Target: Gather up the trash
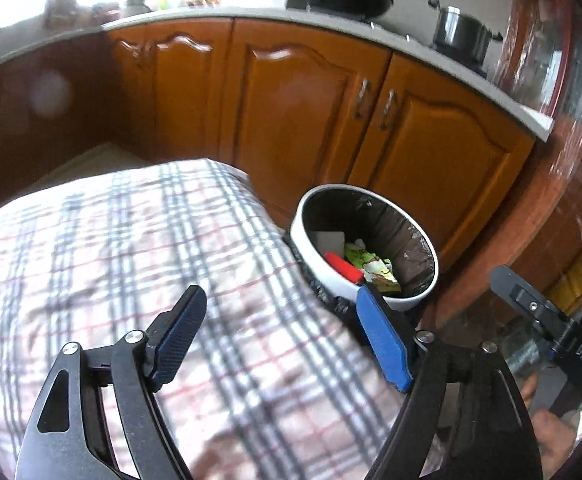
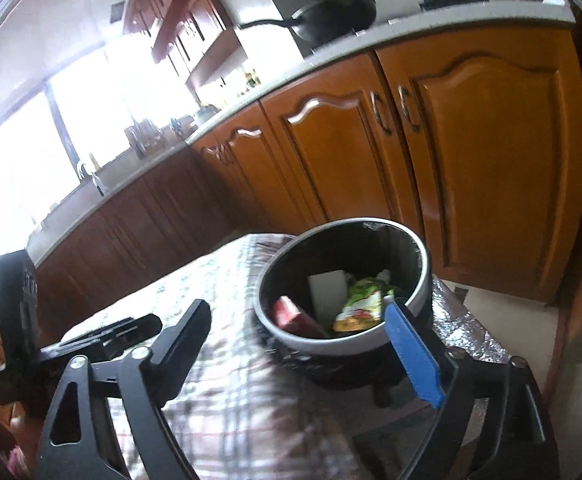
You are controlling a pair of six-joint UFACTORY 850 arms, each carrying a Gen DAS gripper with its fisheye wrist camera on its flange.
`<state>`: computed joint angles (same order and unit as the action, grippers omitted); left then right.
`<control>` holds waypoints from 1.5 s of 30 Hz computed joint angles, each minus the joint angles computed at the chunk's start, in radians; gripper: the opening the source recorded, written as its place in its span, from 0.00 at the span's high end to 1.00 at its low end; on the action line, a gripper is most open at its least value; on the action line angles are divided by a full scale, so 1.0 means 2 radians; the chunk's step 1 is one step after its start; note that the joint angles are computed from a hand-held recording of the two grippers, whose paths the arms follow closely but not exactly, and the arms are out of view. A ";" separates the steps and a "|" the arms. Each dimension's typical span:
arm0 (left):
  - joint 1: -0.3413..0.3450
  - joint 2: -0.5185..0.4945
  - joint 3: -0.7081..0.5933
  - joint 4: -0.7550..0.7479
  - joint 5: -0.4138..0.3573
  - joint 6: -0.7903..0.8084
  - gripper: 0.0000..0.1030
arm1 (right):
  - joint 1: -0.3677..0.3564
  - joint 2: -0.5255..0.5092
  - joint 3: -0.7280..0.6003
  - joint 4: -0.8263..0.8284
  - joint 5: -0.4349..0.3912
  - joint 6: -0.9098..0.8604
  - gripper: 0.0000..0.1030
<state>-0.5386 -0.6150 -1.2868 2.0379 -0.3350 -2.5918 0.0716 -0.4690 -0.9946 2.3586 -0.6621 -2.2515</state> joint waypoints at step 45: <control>-0.109 0.109 0.194 -0.136 -0.312 0.014 0.00 | 0.097 0.110 0.157 0.247 -0.075 -0.302 0.00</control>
<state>-0.7570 -0.3965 -0.8998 1.7651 -0.9594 -2.5628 0.2652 -0.2497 -0.6809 2.8524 -0.8125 -2.8560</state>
